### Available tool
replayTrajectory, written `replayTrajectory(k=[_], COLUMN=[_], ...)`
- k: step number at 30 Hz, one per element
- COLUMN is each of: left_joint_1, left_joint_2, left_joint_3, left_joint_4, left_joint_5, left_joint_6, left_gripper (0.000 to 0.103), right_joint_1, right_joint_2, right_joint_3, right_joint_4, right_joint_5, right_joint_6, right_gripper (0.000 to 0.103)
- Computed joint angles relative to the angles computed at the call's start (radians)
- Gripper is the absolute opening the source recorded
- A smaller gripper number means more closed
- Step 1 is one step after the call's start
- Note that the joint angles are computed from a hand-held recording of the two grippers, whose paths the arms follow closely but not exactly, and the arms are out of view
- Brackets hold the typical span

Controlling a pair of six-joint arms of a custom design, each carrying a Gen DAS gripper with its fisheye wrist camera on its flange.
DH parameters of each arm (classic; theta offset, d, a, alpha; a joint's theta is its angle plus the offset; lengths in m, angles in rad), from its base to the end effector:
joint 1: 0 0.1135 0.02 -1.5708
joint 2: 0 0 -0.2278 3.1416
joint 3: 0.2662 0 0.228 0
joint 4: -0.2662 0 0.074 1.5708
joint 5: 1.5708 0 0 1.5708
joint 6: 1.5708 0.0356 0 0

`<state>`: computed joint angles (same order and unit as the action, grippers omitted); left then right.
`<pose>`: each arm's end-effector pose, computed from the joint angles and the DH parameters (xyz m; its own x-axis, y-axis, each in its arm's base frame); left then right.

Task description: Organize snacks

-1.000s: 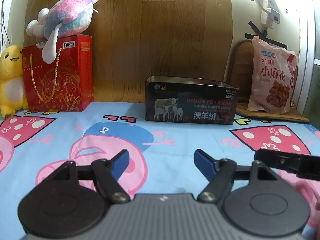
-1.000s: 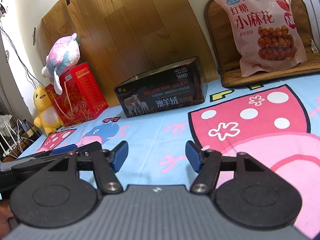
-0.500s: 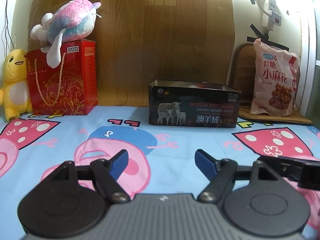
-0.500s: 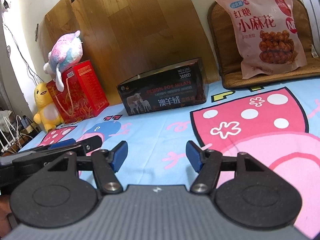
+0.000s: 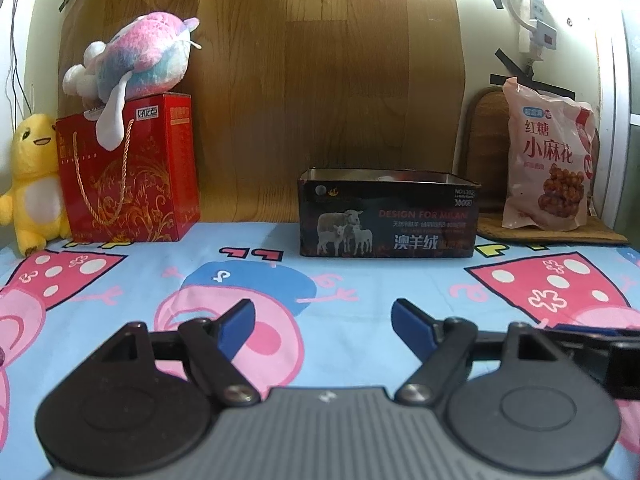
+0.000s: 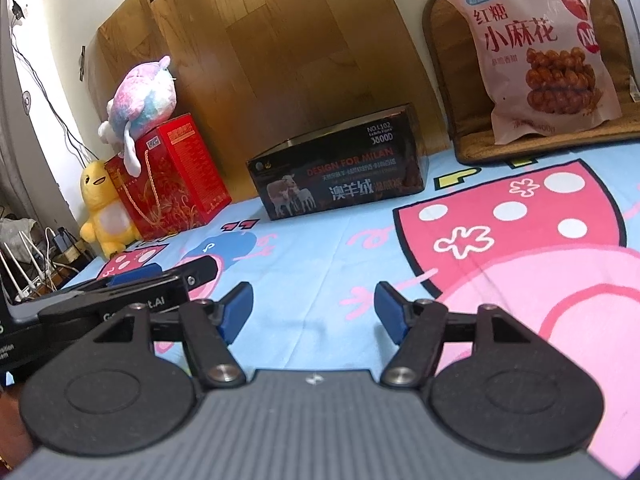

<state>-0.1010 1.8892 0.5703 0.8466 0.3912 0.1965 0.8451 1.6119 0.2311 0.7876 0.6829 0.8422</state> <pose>0.2965 -0.0437 0.0831 -0.3597 0.2179 -0.9073 0.5111 0.8595 0.0037 0.1589 0.1452 0.0796 -0.4209 0.3977 -0.8153 0.1217 0.9154 0.3838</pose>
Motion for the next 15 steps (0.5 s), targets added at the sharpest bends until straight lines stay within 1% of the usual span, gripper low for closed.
replayTrajectory(k=[6, 9, 15], left_joint_1=[0.001, 0.002, 0.008], left_joint_2=[-0.008, -0.014, -0.024], left_joint_3=[-0.021, -0.041, -0.071], left_joint_4=[0.019, 0.043, 0.073], left_joint_5=[-0.003, -0.003, 0.002], left_joint_6=[0.022, 0.029, 0.047], left_gripper=[0.078, 0.082, 0.082], right_joint_1=[-0.002, -0.005, -0.012], right_joint_2=[0.005, 0.006, 0.008], right_joint_3=[-0.009, -0.015, -0.029], right_joint_4=[0.028, 0.041, 0.070], right_joint_5=[-0.009, -0.014, -0.025], right_joint_6=[-0.006, -0.010, -0.021], right_gripper=[0.069, 0.069, 0.069])
